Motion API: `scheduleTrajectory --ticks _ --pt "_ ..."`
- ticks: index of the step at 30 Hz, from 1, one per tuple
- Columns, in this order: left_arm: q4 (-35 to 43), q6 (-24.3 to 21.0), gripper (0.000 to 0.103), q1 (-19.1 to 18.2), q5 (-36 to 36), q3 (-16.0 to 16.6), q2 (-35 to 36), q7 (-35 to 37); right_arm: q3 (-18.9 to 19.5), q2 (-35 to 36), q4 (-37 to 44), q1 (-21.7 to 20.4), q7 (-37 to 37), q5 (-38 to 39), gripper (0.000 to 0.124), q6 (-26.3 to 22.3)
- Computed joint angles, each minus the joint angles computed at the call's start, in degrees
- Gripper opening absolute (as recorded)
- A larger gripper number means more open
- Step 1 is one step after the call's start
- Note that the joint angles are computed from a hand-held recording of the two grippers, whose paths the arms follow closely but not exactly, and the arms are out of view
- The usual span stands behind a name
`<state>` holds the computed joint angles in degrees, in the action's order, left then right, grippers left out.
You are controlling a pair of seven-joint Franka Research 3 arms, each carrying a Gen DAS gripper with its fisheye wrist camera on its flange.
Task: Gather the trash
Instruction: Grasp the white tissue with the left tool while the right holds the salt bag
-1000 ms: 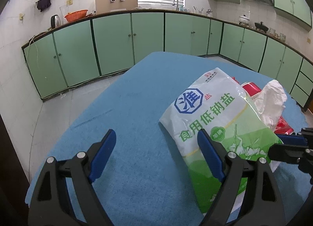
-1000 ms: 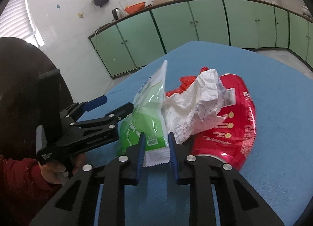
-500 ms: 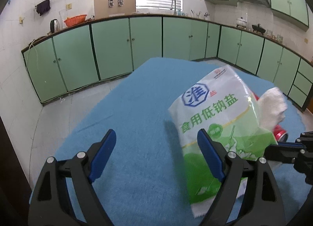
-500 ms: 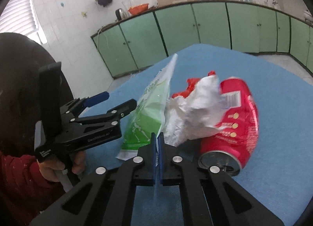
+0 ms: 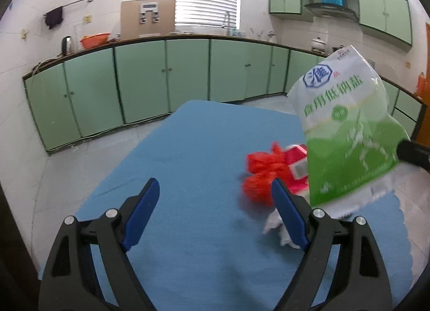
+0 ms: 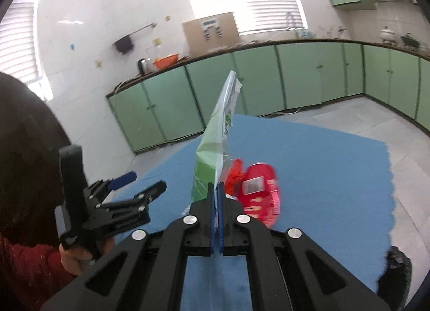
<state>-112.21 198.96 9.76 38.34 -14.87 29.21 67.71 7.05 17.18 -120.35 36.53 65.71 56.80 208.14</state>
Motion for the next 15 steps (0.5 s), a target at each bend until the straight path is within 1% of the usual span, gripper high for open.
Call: scheduleTrajectory --ticks 1,3,6,9,11,13,15 --pt "-0.19 0.03 0.082 0.66 0.95 -1.30 0.07 -0.31 -0.37 -0.75 -0.80 0.41 -0.63 1.60 0.002 0.73" --pt "-0.30 0.18 0.082 0.91 1.93 -2.24 0.21 -0.62 -0.29 -1.60 -1.65 0.32 -1.16 3.60 0.002 1.81" --pt "0.04 -0.29 0.083 2.05 4.30 -4.64 0.84 -1.51 0.33 -2.73 -3.07 -0.18 -2.35 6.78 0.002 3.25" --pt "0.91 -0.38 0.085 -0.19 3.84 -3.73 1.62 -1.02 1.19 -3.70 -5.11 -1.12 -2.16 8.57 0.002 4.31" --pt "1.91 -1.72 0.085 -0.85 3.81 -3.88 2.46 -0.62 1.53 -3.86 -5.79 -1.63 -2.41 9.68 0.002 4.54" --pt "2.82 -3.67 0.085 0.58 4.34 -6.21 3.52 -0.16 1.73 -3.49 -5.31 -1.75 -3.80 11.50 0.002 4.60" --pt "3.09 -4.81 0.085 0.56 3.40 -7.06 4.09 0.85 2.24 -3.95 -6.96 -2.44 -2.23 10.56 0.002 4.69"
